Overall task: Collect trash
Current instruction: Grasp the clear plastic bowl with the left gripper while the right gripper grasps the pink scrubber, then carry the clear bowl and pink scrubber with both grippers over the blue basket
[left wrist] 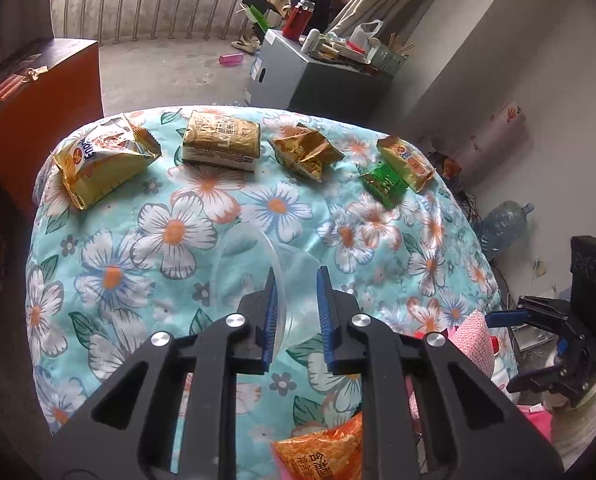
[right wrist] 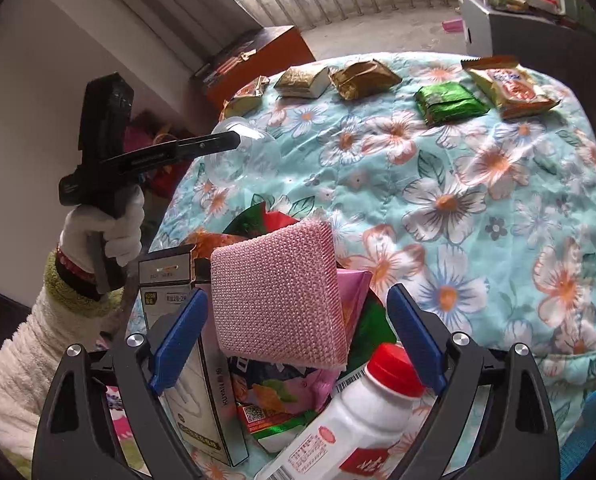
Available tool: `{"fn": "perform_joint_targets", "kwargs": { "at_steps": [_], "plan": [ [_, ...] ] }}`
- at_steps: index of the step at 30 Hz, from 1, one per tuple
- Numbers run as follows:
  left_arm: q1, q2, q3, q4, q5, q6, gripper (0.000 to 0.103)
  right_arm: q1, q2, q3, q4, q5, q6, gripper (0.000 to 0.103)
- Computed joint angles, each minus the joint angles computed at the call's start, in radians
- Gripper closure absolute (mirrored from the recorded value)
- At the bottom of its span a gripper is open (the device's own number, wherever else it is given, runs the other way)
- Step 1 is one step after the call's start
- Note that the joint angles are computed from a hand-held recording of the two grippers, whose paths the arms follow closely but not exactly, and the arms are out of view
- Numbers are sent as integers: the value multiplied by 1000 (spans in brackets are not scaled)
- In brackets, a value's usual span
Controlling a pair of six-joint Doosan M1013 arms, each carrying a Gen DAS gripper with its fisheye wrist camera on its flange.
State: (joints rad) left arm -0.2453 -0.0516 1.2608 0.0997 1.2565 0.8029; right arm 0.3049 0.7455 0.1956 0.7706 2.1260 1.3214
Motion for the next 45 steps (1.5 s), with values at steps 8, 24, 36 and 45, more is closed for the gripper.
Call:
{"fn": "perform_joint_targets", "kwargs": {
  "at_steps": [8, 24, 36, 45],
  "plan": [
    [-18, -20, 9, 24, -4, -8, 99, 25, -14, 49, -62, 26, -68, 49],
    [-116, -49, -47, 204, -3, -67, 99, -71, -166, 223, 42, -225, -49, 72],
    [-294, 14, -223, 313, 38, 10, 99, -256, -417, 639, 199, -571, -8, 73],
    [-368, 139, -397, 225, 65, 127, 99, -368, -476, 745, 258, -655, 15, 73]
  ]
}}
